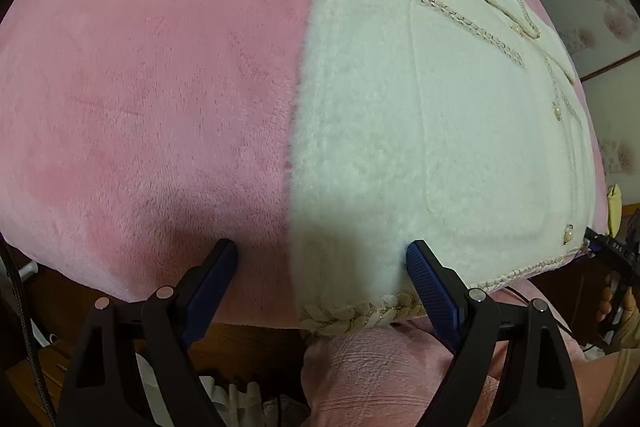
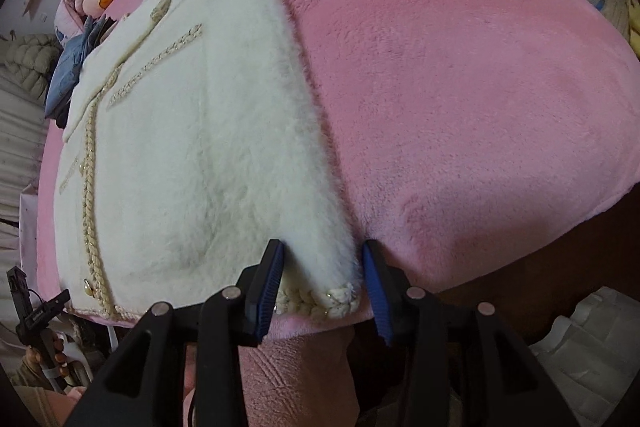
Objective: Fold large clothes
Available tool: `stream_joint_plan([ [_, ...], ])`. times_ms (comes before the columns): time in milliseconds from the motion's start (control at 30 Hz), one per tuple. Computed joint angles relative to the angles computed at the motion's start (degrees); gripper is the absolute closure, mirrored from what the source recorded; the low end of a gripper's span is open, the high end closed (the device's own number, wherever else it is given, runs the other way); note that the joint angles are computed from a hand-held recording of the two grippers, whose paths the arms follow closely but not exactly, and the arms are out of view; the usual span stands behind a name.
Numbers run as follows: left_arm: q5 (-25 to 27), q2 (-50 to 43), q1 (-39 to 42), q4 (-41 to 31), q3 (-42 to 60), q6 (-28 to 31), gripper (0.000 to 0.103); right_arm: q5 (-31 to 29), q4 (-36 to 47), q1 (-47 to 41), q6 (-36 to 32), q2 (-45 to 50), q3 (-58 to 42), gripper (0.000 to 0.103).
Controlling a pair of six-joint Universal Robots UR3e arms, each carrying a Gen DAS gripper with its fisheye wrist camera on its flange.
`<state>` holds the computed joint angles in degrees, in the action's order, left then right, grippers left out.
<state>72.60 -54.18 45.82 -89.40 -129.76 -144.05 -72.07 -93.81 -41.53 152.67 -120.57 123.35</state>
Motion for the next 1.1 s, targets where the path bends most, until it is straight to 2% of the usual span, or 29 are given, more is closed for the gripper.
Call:
stream_joint_plan([
  [67, 0.06, 0.5, 1.37, -0.05, -1.09, 1.01, 0.017, -0.64, -0.98, 1.71, 0.74, 1.24, -0.34, 0.062],
  [133, 0.3, -0.54, -0.34, 1.47, -1.14, -1.28, 0.015, -1.96, -1.91, 4.08, 2.06, 2.72, -1.17, 0.067],
  [167, 0.83, 0.23, 1.0, 0.21, -1.12, -0.02, 0.015, -2.48, -2.1, 5.54, 2.77, 3.89, -1.97, 0.075],
  [200, 1.52, -0.17, 0.61, 0.77, -1.06, -0.64, 0.015, -3.22, -2.82, 7.19, 3.84, 5.11, -2.78, 0.078],
  [267, 3.18, -3.45, -2.95, 3.82, 0.06, -4.74, 0.018, -5.05, -3.94, 10.91, 5.2, 6.96, -4.68, 0.088],
  [300, 3.79, -4.51, -4.32, 3.62, 1.07, -5.8, 0.03, -6.11, -4.29, 12.5, 5.86, 7.68, -5.56, 0.089],
  [333, 3.89, -5.66, -5.71, 2.8, 2.45, -6.57, 0.051, -6.93, -4.4, 13.62, 6.23, 8.09, -6.23, 0.09],
  [400, 6.21, -11.47, -13.68, 4.3, 6.91, -12.96, 0.081, -7.86, -3.32, 15.13, 6.79, 8.47, -8.16, 0.091],
  [433, 8.11, -13.58, -16.78, 4.57, 9.09, -14.86, 0.092, -8.09, -2.52, 15.65, 7.13, 8.6, -9.31, 0.091],
  [500, 11.65, -17.34, -22.49, 2.53, 14.95, -18.74, 0.094, -8.55, 0.0, 16.51, 7.31, 9.16, -12.4, 0.092],
  [567, 11.26, -19.12, -23.72, -1.23, 20.12, -20.38, 0.095, -8.07, 3.81, 17.37, 6.94, 10.1, -17.47, 0.092],
  [767, -0.05, -24.66, -18.97, -16.35, 42.04, -23.58, 0.096, -1.44, 15.29, 16.85, 3.98, 14.14, -36.39, 0.093],
  [833, -3.95, -28.72, -18.35, -18.95, 50.7, -26.49, 0.096, 1.8, 17.67, 16.87, 4.66, 18.55, -45.2, 0.093],
  [933, -8.39, -37.21, -19.24, -19.2, 64.64, -34.66, 0.096, 5.77, 19.04, 17.73, 6.43, 27.91, -59.44, 0.094],
  [1000, -9.47, -42.88, -21.49, -18.12, 73.48, -41.5, 0.096, 8.29, 19.88, 18.18, 8.06, 36.29, -71.31, 0.094],
  [1100, -9.17, -53.54, -23.18, -17.98, 89.0, -47.93, 0.096, 12.29, 20.4, 18.18, 12.45, 49.03, -89.3, 0.095],
])
